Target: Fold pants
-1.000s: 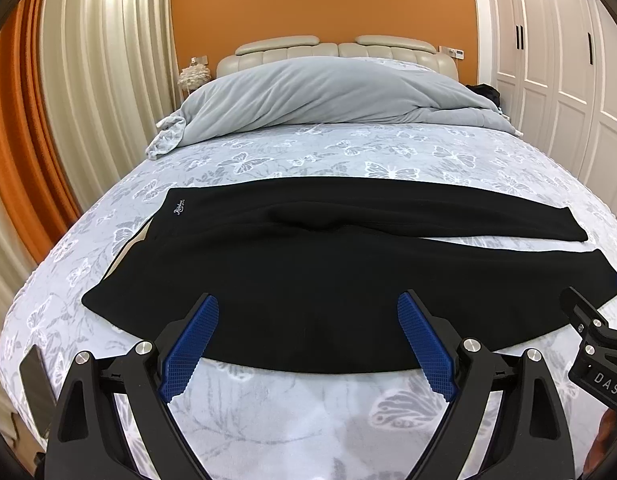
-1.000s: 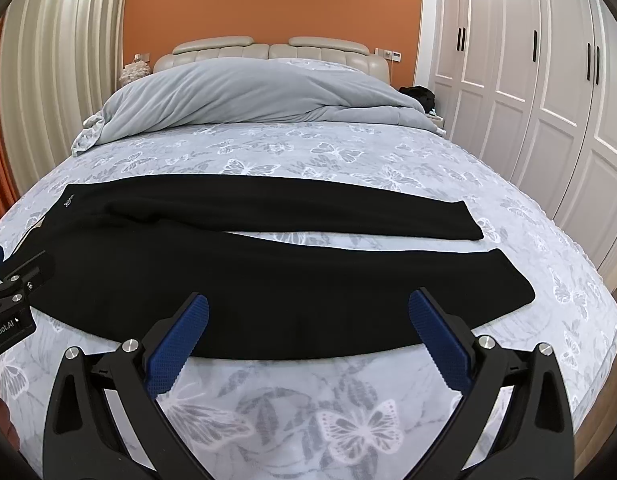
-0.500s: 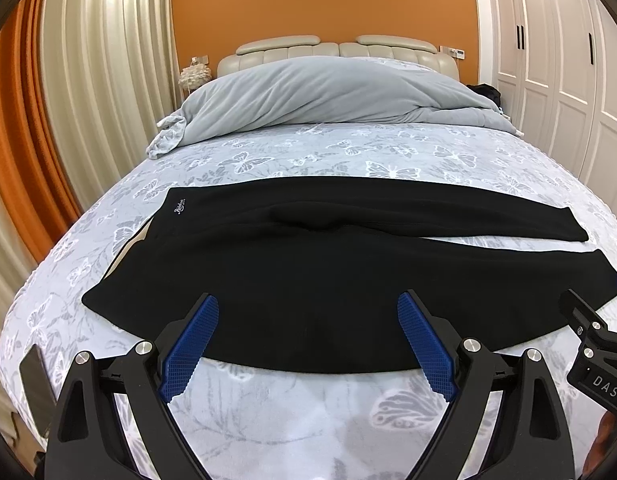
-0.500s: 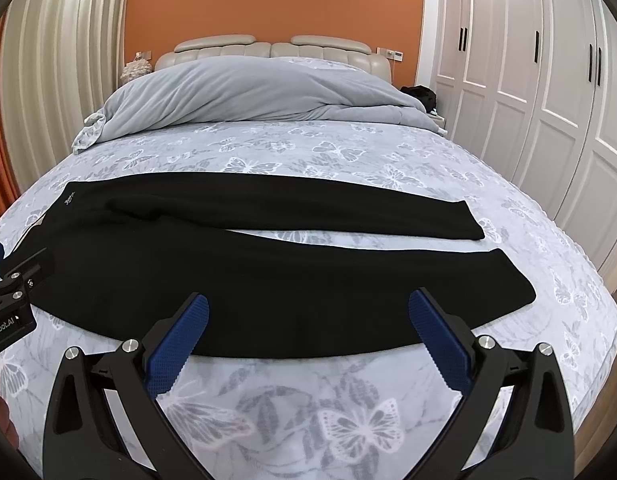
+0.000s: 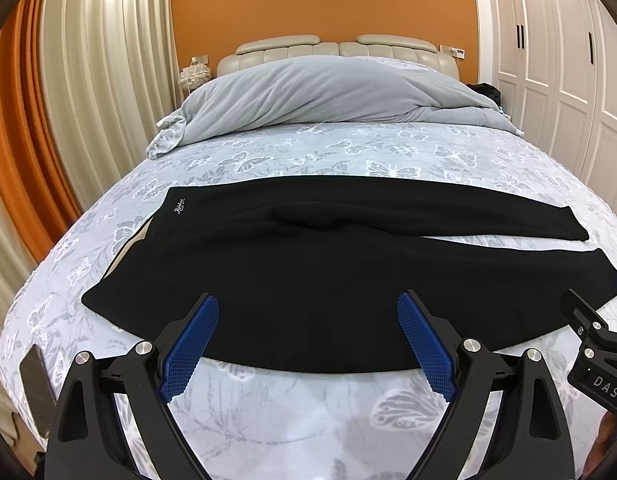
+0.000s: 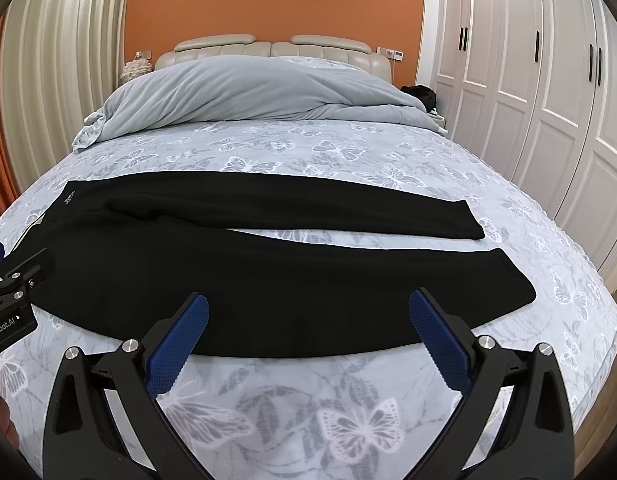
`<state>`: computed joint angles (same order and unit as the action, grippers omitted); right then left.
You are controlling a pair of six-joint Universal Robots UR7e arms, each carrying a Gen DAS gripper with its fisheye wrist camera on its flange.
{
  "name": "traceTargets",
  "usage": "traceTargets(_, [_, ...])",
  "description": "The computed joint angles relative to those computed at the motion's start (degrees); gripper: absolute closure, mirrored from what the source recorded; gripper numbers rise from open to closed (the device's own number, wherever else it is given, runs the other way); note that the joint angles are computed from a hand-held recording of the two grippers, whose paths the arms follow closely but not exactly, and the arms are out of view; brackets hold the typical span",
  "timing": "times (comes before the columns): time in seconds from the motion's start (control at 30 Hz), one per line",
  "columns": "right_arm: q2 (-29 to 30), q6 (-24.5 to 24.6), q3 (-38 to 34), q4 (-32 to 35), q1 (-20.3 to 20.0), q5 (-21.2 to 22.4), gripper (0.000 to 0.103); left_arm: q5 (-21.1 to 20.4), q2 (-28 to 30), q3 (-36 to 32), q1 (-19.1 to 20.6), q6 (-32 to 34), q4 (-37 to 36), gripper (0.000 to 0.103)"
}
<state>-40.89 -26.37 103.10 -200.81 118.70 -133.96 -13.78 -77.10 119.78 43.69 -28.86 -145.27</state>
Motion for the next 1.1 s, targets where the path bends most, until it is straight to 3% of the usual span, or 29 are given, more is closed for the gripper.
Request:
traceTargets(0.23, [-0.2, 0.0, 0.2, -0.7, -0.3, 1.1, 0.005, -0.2, -0.2, 0.2, 0.0, 0.3, -0.5, 0.014])
traceTargets(0.3, [-0.9, 0.7, 0.1, 0.7, -0.7, 1.9, 0.005, -2.0, -0.6, 0.3, 0.3, 2.3, -3.0, 0.013])
traceTargets(0.73, [-6.1, 11.2, -2.2, 9.0, -6.1, 0.1, 0.005, -3.0, 0.3, -0.9, 1.5, 2.9, -2.3, 0.013])
traceTargets(0.83, [-5.7, 9.8, -2.0, 9.4, -6.1, -0.9, 0.005, -2.7, 0.8, -1.4, 1.8, 1.9, -1.2, 0.013])
traceTargets(0.97, [-4.2, 2.4, -4.5, 8.2, -5.8, -3.6, 0.005, -3.1, 0.9, -3.4, 3.0, 2.1, 1.5, 0.013])
traceTargets(1.1, [-4.4, -3.4, -10.8, 13.9, -8.5, -0.5, 0.005, -3.9, 2.1, -8.2, 5.7, 11.2, -2.3, 0.008])
